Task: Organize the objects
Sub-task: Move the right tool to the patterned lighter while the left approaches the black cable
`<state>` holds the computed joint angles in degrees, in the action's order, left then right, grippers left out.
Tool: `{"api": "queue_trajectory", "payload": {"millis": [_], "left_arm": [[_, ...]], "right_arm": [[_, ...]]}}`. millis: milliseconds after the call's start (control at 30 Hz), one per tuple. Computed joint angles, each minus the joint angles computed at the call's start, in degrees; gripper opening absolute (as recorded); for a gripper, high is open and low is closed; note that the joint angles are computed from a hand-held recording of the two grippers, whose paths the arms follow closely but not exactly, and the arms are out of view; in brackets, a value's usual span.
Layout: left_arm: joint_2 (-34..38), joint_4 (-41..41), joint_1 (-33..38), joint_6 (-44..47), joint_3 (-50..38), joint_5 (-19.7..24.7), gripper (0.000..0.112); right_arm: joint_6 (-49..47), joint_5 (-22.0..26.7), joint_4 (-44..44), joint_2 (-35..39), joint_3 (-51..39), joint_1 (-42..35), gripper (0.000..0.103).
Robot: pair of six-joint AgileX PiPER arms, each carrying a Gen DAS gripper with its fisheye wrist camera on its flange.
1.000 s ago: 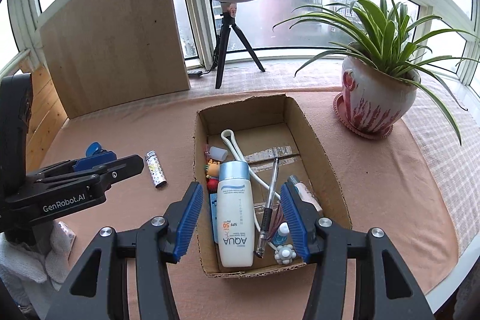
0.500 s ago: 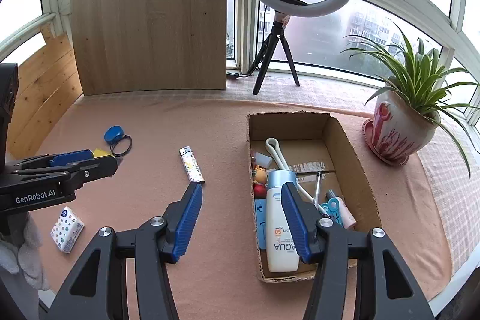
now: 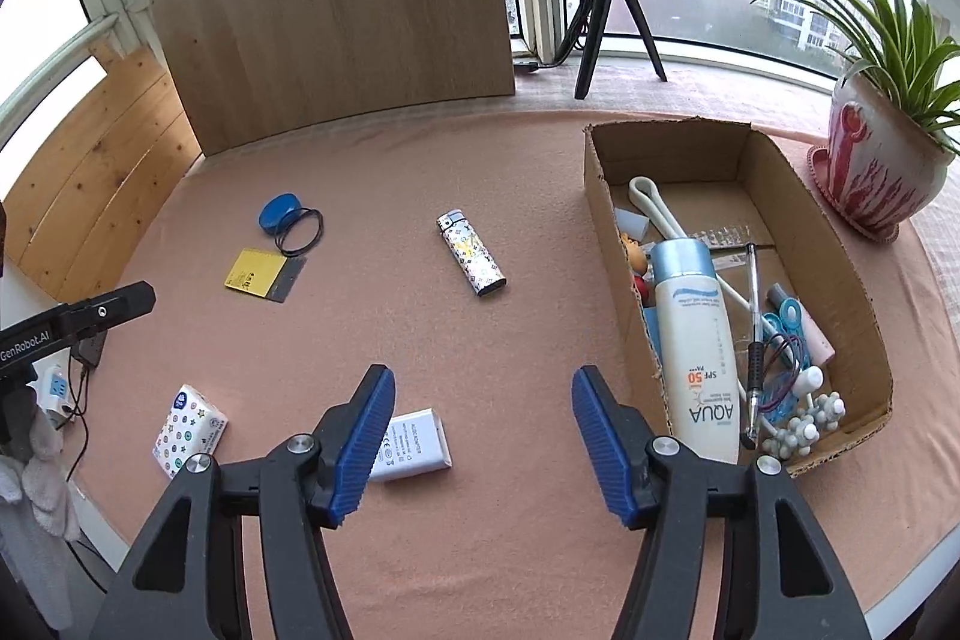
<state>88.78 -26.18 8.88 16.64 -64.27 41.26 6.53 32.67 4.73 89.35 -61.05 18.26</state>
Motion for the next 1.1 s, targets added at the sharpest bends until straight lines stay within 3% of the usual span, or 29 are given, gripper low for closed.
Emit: {"api": "queue_trajectory", "payload": {"millis": [267,533,767,1100], "left_arm": [[0.94,-1.08,6.93,5.67,-2.55,2.36,0.064],[6.72,-0.44,6.81,6.76,-11.01,4.87,0.063],[17.69,-1.0,2.88,4.8,-20.5,7.91,0.061],[35.24,7.93,-4.34,-6.39,-37.77,9.88,0.05]], "right_arm": [[-1.17,-0.33,2.63,2.07,-0.97,-0.55,0.058],[-4.7,2.81,7.0,6.39,-7.16,-2.4,0.058],[-5.11,5.56,5.36,13.43,-15.21,-3.03,0.058],[-2.44,7.82,1.1,21.68,-24.06,-2.1,0.058]]}}
